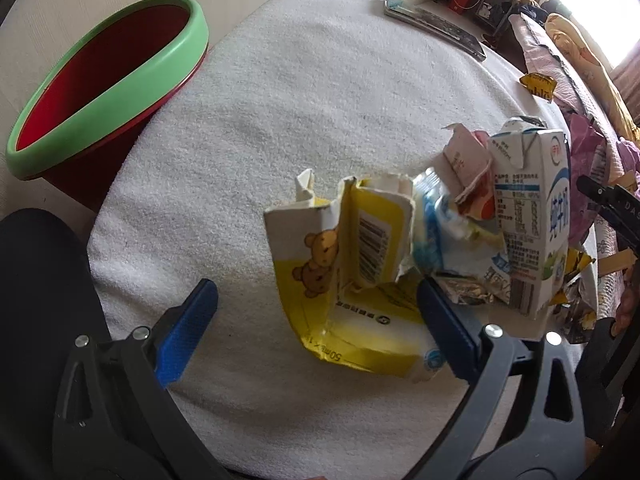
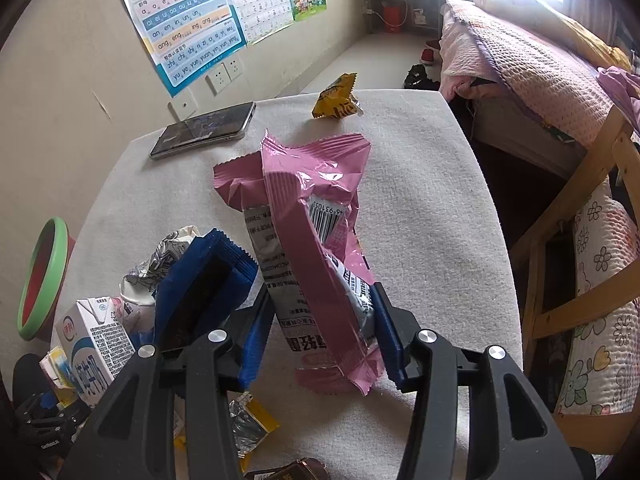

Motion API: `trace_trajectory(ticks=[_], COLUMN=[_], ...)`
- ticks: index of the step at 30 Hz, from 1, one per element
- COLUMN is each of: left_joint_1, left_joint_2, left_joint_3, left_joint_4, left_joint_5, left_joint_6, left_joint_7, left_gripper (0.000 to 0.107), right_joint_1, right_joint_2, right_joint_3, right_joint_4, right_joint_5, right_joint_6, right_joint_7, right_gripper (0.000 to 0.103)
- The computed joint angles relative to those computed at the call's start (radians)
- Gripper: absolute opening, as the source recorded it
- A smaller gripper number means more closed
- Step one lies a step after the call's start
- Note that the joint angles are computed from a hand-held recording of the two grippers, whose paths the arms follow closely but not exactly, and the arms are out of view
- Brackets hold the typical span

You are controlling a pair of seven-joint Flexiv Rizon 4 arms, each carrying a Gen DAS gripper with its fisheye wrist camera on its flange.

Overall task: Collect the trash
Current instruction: 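Grasp the pink snack bag with the right tool while the left grasps the yellow bear carton, then carry the yellow carton and pink bag over the red bucket and open both tools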

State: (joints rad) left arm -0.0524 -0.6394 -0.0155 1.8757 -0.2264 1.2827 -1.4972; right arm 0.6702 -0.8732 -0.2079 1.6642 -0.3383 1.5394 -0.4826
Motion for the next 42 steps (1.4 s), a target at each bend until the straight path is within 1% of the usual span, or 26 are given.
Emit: trace_trajectory(ticks=[3,5,6,7,8,9,10,12,16,21,25,26,27,31,37,42], left_joint_1=[-0.031,-0.030,-0.014,0.008,0.042,0.069,0.069,0.069,0.073,0.065,0.050,0.044,0.041,0.034,0.027,0.033], left_joint_2=[-0.004,-0.001,0.001,0.005,0.010,0.014,0.016,0.021,0.033,0.052,0.059,0.062,0.064,0.073,0.084,0.084], left_joint_3=[0.036,0.038,0.020,-0.006,-0.045,-0.076,-0.076,-0.071,-0.068,-0.062,-0.044,-0.035,-0.031,-0.015,0.001,-0.003], left_joint_4=[-0.018,-0.018,-0.011,0.001,0.017,0.029,0.031,0.039,0.052,0.067,0.063,0.062,0.058,0.042,0.015,-0.013], left_joint_5=[0.031,0.034,0.023,0.005,-0.021,-0.044,-0.052,-0.068,-0.084,-0.060,-0.036,-0.028,-0.021,-0.008,0.003,0.002], left_joint_6=[-0.020,-0.014,-0.002,0.015,0.033,0.043,0.046,0.056,0.074,0.145,0.200,0.217,0.232,0.280,0.344,0.369], left_joint_7=[-0.021,-0.033,-0.027,-0.015,0.011,0.035,0.038,0.035,0.041,0.081,0.094,0.095,0.097,0.096,0.089,0.088], left_gripper=[0.097,0.090,0.083,0.072,0.066,0.055,0.049,0.049,0.043,0.038,0.034,0.031,0.025,0.025,0.025,0.025], right_joint_1=[0.010,0.020,0.024,0.029,0.035,0.040,0.045,0.054,0.079,0.113,0.121,0.127,0.134,0.158,0.160,0.168], right_joint_2=[0.001,0.003,0.005,0.008,0.010,0.012,0.015,0.021,0.030,0.036,0.043,0.047,0.050,0.061,0.065,0.064], right_joint_3=[-0.012,-0.027,-0.031,-0.036,-0.043,-0.048,-0.053,-0.061,-0.083,-0.116,-0.121,-0.126,-0.133,-0.149,-0.124,-0.107], right_joint_4=[0.004,0.013,0.017,0.022,0.026,0.030,0.036,0.044,0.051,0.050,0.046,0.048,0.050,0.049,0.014,-0.017], right_joint_5=[0.004,0.009,0.012,0.016,0.019,0.022,0.025,0.032,0.047,0.057,0.064,0.068,0.072,0.090,0.097,0.093], right_joint_6=[0.006,0.018,0.026,0.031,0.036,0.039,0.043,0.058,0.074,0.086,0.098,0.104,0.111,0.131,0.140,0.142], right_joint_7=[0.008,0.016,0.019,0.021,0.023,0.024,0.025,0.026,0.024,0.014,0.000,-0.003,-0.005,-0.024,-0.068,-0.102], right_gripper=[0.047,0.047,0.047,0.047,0.047,0.047,0.047,0.046,0.046,0.046,0.046,0.046,0.046,0.046,0.046,0.046])
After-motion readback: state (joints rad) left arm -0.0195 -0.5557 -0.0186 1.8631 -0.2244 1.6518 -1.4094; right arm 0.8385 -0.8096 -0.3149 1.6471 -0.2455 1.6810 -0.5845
